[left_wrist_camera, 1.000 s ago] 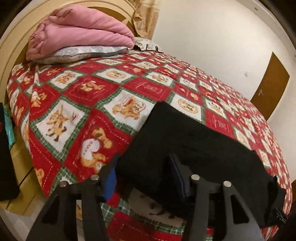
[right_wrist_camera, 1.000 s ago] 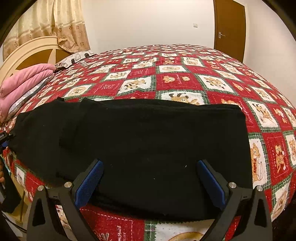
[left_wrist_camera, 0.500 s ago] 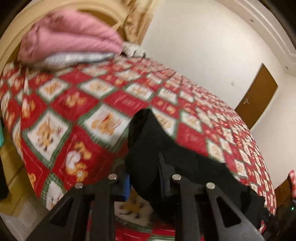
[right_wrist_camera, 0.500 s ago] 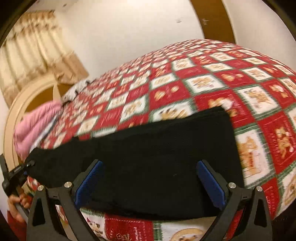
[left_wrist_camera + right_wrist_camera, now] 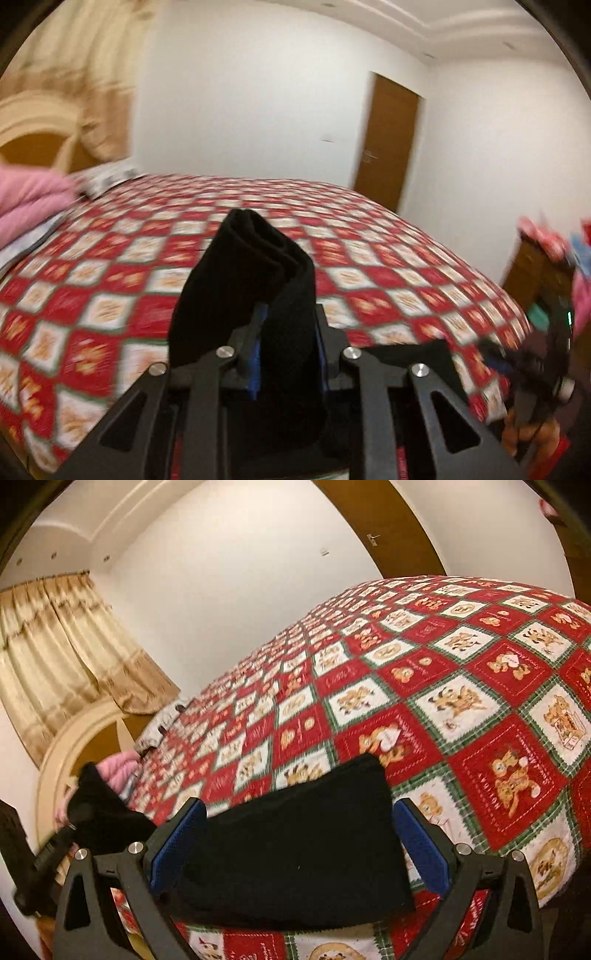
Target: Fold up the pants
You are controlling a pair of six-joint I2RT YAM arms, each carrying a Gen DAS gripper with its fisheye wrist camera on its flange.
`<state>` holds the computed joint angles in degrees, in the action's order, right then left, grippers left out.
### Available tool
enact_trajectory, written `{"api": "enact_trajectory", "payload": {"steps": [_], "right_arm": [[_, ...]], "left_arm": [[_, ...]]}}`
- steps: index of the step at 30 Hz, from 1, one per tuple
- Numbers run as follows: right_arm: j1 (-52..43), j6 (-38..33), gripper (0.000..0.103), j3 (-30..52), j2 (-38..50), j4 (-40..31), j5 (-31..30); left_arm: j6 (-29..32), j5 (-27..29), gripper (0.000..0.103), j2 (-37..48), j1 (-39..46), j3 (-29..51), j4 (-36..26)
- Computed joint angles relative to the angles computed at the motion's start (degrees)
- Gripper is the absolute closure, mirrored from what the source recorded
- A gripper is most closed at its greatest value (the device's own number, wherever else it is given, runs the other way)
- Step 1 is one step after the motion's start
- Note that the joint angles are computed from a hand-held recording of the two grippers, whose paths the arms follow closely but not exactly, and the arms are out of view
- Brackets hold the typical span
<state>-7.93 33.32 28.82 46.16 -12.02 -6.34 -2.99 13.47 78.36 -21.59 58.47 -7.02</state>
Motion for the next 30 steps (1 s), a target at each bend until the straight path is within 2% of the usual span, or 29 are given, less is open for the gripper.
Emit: {"api": "enact_trajectory", "payload": {"steps": [6,9,10,14,16,18,20,24,30], "right_arm": [[-3.1,-0.2,0.001,-0.2,-0.3,-0.7,-2.4],[-4.3,-1.0,0.001,-0.8,0.8,0.1,-4.0],[-4.2,-1.2,0.001,-1.0,1.1,0.4,-4.1],[-3.6,-3.2,0.002,-1.0,2.9,2.2,-6.4],[-3.1,-4.3,0.009,-0.2,4.3,3.1,-8.6],[-3.2,-5.1,0.01,1.4,7.4,4.1,-12.3],[-4.1,-5.2,0.01,3.9,12.8,6.0,-17.8],[-4.5,-4.2,0.01,9.6,24.0,8.7,-25.2],[-0.1,-8.3,0.01,15.5,36.1,6.4,-26.1]], "left_arm": [[1.5,-6.1,0.079,7.2,-14.5,-0.6,2.4],[5.9,-12.4,0.079,9.3,-19.9,-3.4,7.1],[7.6,-14.0,0.079,10.0,-21.0,-4.4,8.6],[9.2,-14.3,0.079,11.8,-21.5,-5.7,9.8],[9.8,-14.7,0.079,12.4,-21.9,-6.6,11.3],[10.7,-16.3,0.079,12.5,-23.1,-8.3,14.0],[12.4,-18.7,0.079,12.3,-24.5,-9.9,16.5],[15.0,-21.8,0.079,12.4,-26.3,-11.6,19.4],[16.0,-22.9,0.079,12.2,-27.0,-12.3,20.5]]}}
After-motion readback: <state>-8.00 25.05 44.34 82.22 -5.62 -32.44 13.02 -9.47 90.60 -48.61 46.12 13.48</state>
